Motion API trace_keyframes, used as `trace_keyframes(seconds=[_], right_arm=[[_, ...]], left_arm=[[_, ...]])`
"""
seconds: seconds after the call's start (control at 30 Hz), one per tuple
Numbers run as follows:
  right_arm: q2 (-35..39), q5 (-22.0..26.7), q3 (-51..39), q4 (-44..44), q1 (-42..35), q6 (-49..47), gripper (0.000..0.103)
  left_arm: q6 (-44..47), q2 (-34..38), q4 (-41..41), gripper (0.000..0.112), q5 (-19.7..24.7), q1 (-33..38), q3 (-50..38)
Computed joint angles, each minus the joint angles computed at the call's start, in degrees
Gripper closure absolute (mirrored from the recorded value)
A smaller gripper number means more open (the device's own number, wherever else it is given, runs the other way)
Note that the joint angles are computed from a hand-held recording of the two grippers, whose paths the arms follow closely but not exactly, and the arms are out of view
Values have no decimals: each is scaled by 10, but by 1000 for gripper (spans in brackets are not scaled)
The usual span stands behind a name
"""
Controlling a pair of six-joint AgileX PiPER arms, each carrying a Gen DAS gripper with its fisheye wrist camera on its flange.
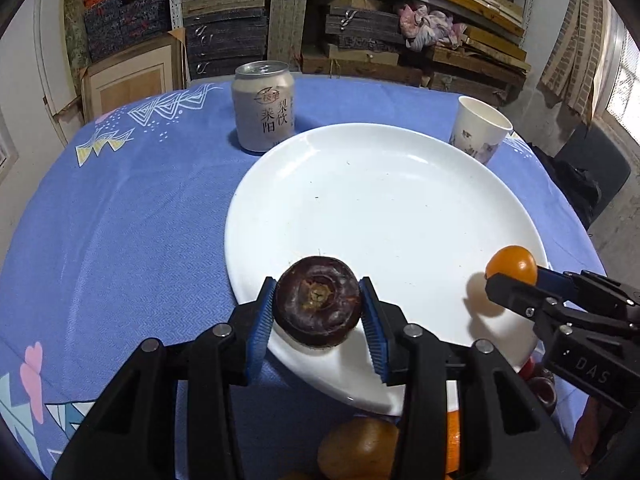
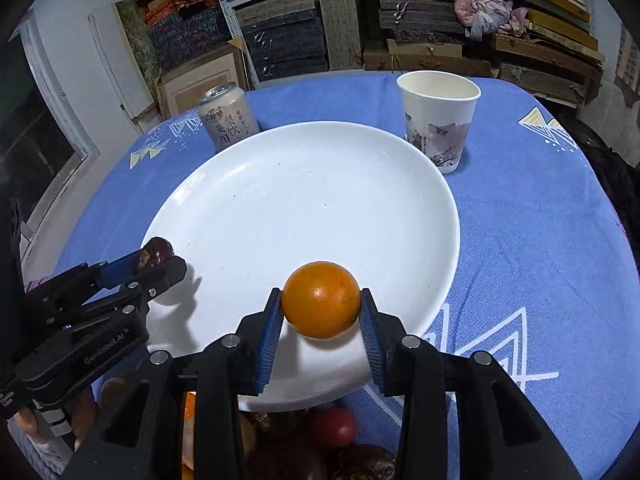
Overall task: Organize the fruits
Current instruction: 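Carry the mangosteen and orange tomato onto the white plate and release both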
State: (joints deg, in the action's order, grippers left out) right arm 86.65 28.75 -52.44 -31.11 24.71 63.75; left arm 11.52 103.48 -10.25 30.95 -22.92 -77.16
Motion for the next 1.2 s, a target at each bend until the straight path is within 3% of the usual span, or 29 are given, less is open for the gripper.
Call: trace_keyframes(seconds=[0.07,0.13,0.43,0.6,0.67,0.83,1.0,1.1,1.2], right_arm=[[-10,2,2,-7,0,4,59],[-15,3,2,-9,0,3,55],[-96,18,29,-39,33,43,55],[-177,94,73,-151,154,197,51],[-195,139,98,-201,225,278,39],[-182,248,144,-263,383,429,38],[-174,248,155,-264,396,443,38],[-184,244,165,-261,400,456,37],[-184,245,166,-260,404,457,37]], left_arm=[[3,-1,-5,71,-2,1,1],[16,-7,-21,63,-4,6,6],[39,-81,-48,60,-6,25,59],[63,-190,-71,50,-30,67,168],[100,-237,-108,48,-38,93,227],[121,-299,-114,48,-57,105,316],[52,-307,-43,48,-93,61,342],[63,-311,-53,48,-98,55,344],[8,-312,8,48,-124,37,351]])
